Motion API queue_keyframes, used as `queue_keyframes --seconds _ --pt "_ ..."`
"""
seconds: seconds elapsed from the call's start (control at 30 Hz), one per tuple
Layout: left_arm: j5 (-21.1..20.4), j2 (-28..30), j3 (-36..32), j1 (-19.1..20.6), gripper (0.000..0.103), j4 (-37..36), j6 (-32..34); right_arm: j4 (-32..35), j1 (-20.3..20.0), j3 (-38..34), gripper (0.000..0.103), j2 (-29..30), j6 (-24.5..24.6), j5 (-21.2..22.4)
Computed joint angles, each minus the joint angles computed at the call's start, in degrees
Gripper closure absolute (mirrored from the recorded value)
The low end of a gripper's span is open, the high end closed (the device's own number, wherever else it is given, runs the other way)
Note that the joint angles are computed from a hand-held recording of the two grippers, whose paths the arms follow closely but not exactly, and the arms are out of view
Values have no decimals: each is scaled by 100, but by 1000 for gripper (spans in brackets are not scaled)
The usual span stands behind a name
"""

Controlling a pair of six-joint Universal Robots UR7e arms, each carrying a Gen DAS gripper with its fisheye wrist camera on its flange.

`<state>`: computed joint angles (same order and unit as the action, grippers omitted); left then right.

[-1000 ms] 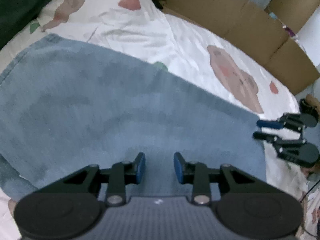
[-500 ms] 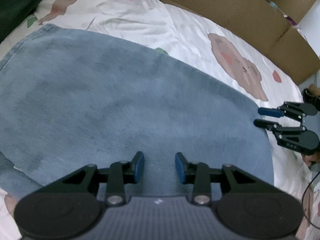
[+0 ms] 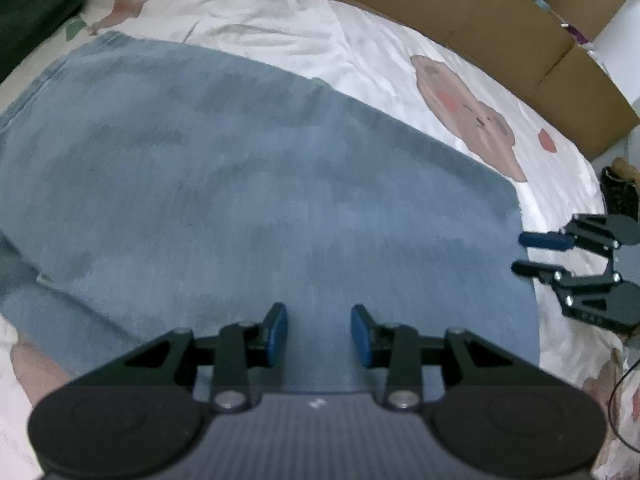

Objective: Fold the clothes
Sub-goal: 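Lower the right gripper to the folded pants edge and pinch it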

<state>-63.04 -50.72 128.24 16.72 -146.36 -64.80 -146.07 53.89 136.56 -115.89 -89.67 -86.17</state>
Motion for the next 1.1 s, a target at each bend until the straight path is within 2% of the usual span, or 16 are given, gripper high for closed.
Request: queue_keyframes --seconds 0.17,0.27,0.33,0.53,0.67,0.83,1.1 --pt "-271 -53 65 -115 69 -62 -26 700 -82 97 66 -442 -300 -18" --pt "-518 -66 58 -119 82 -95 -46 1165 -90 103 66 -669 -360 -85" --pt "-651 -3 16 -110 84 -174 20 1440 -85 92 66 -780 -370 -154" --pt "-1060 73 28 -111 85 -444 208 2094 -199 195 66 -1181 -566 -277" --pt "-1280 128 35 -106 85 -454 309 2447 -267 264 66 -1378 -486 -325" --pt "-1612 234 32 -55 85 -401 320 2610 -424 411 67 -1625 -589 -311" --pt "-1811 -175 11 -53 86 23 391 3017 -555 304 67 -1758 -485 -389"
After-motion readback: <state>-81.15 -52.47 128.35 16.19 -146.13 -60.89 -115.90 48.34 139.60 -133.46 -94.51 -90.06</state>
